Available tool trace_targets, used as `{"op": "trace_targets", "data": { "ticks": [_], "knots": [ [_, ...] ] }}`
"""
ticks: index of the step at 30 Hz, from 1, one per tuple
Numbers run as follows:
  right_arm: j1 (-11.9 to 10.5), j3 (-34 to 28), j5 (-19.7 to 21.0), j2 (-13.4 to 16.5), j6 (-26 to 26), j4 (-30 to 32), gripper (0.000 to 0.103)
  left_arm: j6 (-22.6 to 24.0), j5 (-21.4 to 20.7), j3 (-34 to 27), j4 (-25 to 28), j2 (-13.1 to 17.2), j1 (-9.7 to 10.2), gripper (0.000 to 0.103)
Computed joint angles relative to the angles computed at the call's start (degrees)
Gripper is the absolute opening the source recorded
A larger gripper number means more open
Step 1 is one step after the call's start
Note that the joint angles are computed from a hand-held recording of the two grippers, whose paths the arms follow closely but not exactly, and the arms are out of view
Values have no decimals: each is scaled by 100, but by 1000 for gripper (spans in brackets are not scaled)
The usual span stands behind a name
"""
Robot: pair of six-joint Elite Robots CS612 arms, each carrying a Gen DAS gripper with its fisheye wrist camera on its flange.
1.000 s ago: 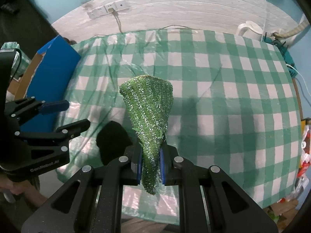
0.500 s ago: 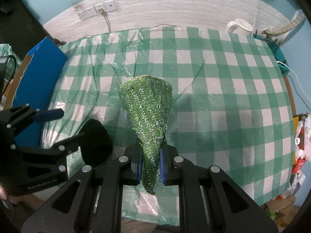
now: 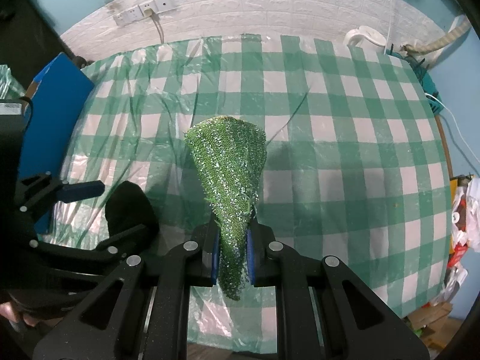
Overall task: Organize soft objects
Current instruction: 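Grasp the black sponge with the left gripper while the right holds the pouch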
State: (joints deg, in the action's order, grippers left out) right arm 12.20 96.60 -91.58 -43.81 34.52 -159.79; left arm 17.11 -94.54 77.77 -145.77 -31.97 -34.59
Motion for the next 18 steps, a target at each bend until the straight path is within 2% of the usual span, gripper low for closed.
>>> {"op": "trace_targets", "data": {
  "ticks": [8,12,18],
  "knots": [
    [-4,-18,19,35,-10,43,13,38,156,-133,260,165,-60,73],
    [7,-42,8,52,-27,65,13,66,124,-92,97,164,-52,54],
    [17,-63,-20,56,-33,80,13,130,186,8,-130,121,-50,46]
  ]
}}
